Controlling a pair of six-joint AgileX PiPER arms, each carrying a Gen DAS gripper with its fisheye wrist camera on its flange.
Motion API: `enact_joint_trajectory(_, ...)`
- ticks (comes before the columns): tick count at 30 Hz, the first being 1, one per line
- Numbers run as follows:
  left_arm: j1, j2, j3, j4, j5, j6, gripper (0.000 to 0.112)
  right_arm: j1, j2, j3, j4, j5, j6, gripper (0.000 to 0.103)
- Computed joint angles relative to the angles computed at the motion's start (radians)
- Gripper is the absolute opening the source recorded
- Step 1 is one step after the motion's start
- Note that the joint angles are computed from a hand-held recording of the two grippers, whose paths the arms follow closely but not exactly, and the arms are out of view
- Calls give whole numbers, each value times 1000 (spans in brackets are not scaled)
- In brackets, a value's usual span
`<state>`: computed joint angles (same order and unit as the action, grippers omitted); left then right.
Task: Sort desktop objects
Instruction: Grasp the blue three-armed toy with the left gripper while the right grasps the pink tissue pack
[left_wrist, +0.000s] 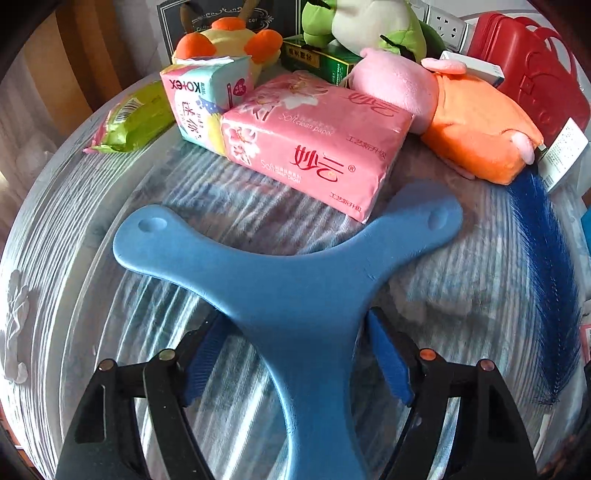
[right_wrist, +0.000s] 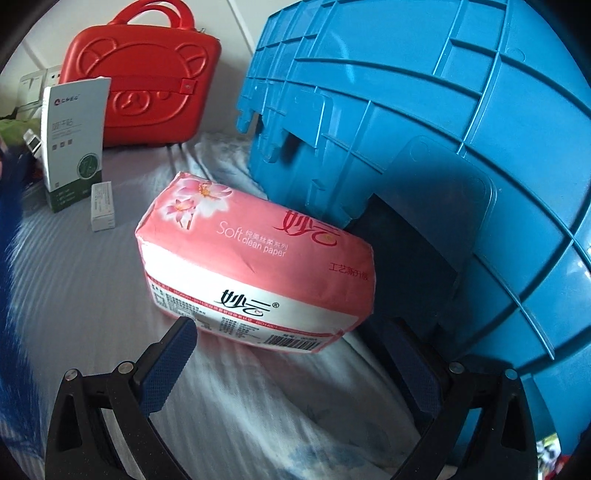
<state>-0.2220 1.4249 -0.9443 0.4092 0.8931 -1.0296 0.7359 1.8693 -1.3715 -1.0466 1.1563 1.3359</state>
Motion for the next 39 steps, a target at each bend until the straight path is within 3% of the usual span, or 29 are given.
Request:
enact_joint_trajectory(2,24,13,-11,-14,-16,36,76,5,10,-17,11,17,16,103)
enact_joint_trajectory(4,37,23,-18,-20,-27,61,76,-15,-14,-13,81,-77,-50,103)
enact_joint_trajectory(13,53,50,-41,-24,-31,68,77,-26,-34,-13,86,-94,-16,103)
enact_joint_trajectory(15,57,53,-44,-24,-25,65,77,-21,-72,21,113,-204,-71,103)
enact_joint_trajectory(17,60,51,-42,-10,-10,37,77,-8,-74,-5,186,-300,-250,103)
enact_joint_trajectory(21,83,41,-32,0,5,21,77,-27,-120,6,524,-571,-607,103)
enact_joint_trajectory(23,95,39,-30,-8,3,38,77,-8,-135,-15,545,-547,-641,103)
enact_joint_trajectory(25,110,33,-23,-29,-15,77,78,29,-131,-52,424,-457,-530,103)
enact_joint_trajectory(27,137,7,-3,-63,-27,135,77,20,-114,-53,379,-452,-492,103)
enact_joint_trajectory(31,158,4,-2,-100,-45,233,77,-65,-52,-107,575,-494,-733,103)
enact_joint_trajectory(35,191,34,-35,-142,-58,326,79,-122,5,-165,752,-513,-871,103)
enact_joint_trajectory(39,196,55,-59,-157,-55,351,78,-129,117,-321,827,-414,-955,103)
